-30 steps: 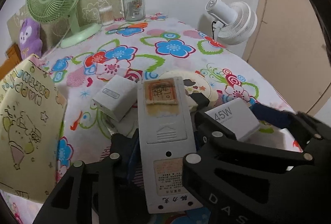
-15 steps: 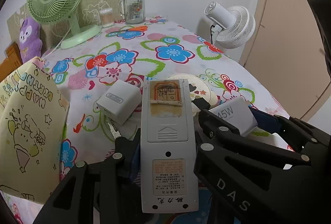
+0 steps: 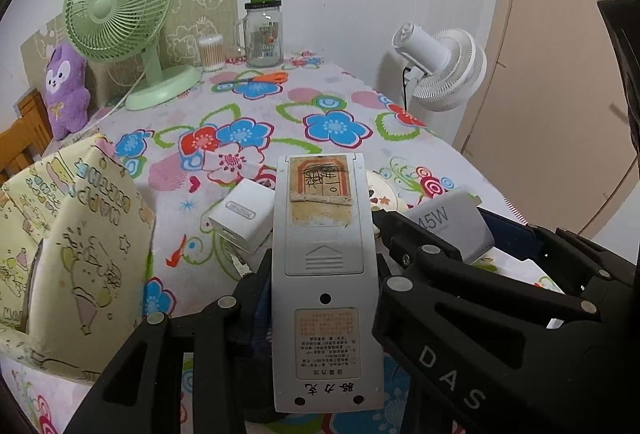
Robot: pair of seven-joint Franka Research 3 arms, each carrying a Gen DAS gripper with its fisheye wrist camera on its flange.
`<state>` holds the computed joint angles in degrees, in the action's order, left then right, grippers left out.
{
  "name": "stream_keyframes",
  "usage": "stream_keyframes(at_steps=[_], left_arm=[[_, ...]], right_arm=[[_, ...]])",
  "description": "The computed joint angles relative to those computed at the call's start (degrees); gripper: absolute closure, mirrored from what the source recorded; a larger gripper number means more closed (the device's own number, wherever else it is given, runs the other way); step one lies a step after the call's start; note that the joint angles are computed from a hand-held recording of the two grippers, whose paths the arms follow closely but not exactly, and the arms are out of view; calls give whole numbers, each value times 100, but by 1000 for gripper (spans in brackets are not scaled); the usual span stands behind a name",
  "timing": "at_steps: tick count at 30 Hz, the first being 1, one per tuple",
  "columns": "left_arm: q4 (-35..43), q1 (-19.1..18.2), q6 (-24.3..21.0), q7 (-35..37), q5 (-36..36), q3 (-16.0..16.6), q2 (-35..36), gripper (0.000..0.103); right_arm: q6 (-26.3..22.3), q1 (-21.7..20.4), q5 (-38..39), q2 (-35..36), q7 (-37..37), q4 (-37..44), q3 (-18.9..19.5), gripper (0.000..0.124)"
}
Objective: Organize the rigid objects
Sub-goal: 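Close the right tool on the white wattage-labelled charger while the left tool holds the device, then lift and carry the device and charger toward the yellow box with both tools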
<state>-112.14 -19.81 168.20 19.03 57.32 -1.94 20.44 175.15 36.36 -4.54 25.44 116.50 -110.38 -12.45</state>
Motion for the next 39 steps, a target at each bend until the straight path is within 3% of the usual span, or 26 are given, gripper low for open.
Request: stream_keyframes(at_steps=[12, 17, 23, 35, 39], left_arm=[[-302, 99, 130, -274, 347, -77, -418, 58], [-429, 133, 139, -499, 614, -95, -605, 58], [-611, 321, -14, -301, 508, -286, -860, 58], [-925, 638, 139, -279, 468, -462, -1245, 58], [-1017, 760, 222, 175, 65, -538, -1319, 58]], right_arm=[[206, 835, -657, -387, 763, -365, -875, 58], [288, 985, -891, -523, 1015, -491, -1022, 58], [96, 1399, -1523, -635, 1621, -483, -1445, 58], [-183, 1302, -2815, -858, 2709, -326, -1303, 58], [-314, 1175, -3238, -914, 3023, -232, -1145, 58]])
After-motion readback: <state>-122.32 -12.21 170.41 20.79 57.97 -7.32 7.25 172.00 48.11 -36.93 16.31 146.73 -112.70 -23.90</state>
